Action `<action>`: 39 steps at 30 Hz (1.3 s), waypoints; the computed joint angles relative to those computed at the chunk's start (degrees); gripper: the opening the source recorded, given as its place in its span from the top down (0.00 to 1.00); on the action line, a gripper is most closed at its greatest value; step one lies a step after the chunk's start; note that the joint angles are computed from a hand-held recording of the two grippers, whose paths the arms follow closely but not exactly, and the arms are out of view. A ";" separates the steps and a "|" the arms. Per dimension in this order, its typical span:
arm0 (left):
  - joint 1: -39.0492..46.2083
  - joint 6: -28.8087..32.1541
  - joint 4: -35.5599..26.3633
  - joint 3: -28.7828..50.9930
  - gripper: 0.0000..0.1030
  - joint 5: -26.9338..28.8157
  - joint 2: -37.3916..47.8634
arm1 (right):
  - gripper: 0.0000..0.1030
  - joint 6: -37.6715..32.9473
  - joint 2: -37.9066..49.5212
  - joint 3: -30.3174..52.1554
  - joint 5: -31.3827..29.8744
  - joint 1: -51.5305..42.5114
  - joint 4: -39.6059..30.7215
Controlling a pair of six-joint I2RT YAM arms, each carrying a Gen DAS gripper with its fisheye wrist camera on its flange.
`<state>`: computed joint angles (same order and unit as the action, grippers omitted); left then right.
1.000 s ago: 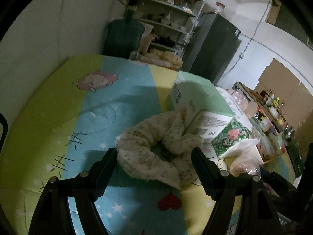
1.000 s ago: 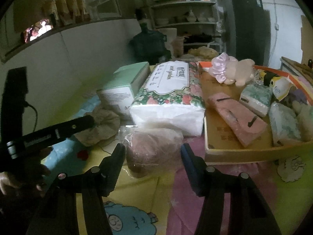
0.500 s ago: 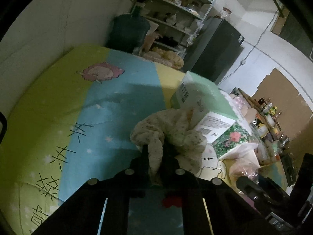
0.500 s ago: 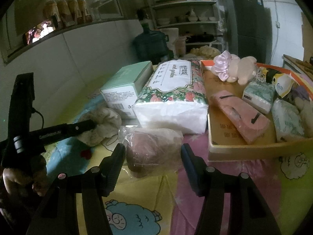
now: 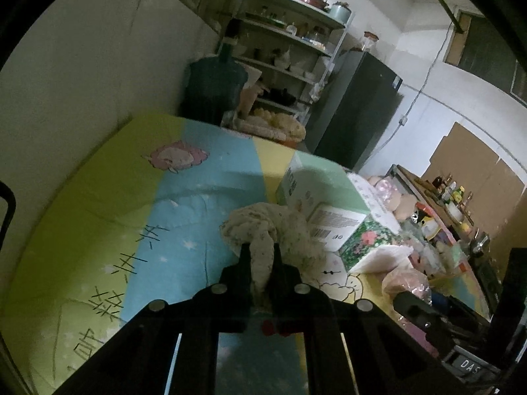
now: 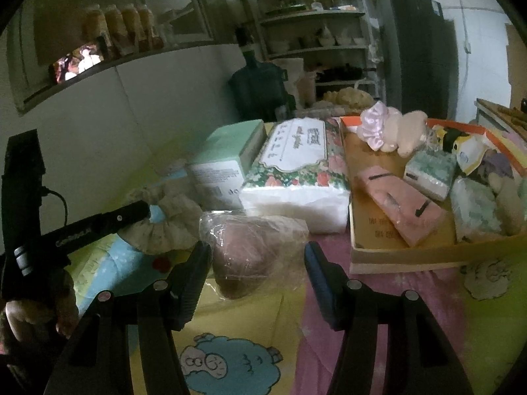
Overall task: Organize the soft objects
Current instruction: 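Carry the cream cloth and bagged pink item over the cardboard tray with both tools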
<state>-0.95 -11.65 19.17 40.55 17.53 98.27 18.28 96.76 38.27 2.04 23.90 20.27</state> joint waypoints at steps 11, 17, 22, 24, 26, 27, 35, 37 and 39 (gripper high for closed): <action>-1.26 -0.27 -0.28 -4.84 0.91 -0.55 -11.28 | 0.41 -0.55 -6.49 -2.52 1.82 1.76 -0.57; -3.62 -0.59 -1.17 -4.93 0.91 -1.23 -15.43 | 0.41 -1.33 -11.27 -4.68 2.33 1.19 -1.23; -6.38 -0.68 -1.62 -4.25 0.91 -1.82 -17.37 | 0.41 -1.59 -15.47 -6.33 2.62 0.06 -2.12; -7.53 -0.76 -1.72 -3.88 0.91 -1.98 -17.82 | 0.41 -1.63 -16.98 -6.83 2.74 -0.47 -2.48; -8.86 -0.75 -1.85 -3.42 0.91 -2.29 -18.02 | 0.41 -1.76 -18.59 -7.52 2.76 -1.13 -2.79; -9.83 -0.88 -1.95 -2.94 0.91 -2.63 -17.90 | 0.41 -1.83 -19.28 -7.81 2.75 -1.51 -2.93; -15.87 -1.94 -2.35 0.31 0.91 -4.80 -16.56 | 0.41 -2.57 -25.30 -10.18 1.09 -6.39 -4.87; -17.48 -2.19 -2.44 1.34 0.91 -5.36 -15.86 | 0.41 -2.77 -26.59 -10.77 0.52 -7.74 -5.25; -18.63 -2.40 -2.51 2.30 0.91 -5.68 -15.12 | 0.41 -2.95 -27.80 -11.33 -0.18 -9.27 -5.57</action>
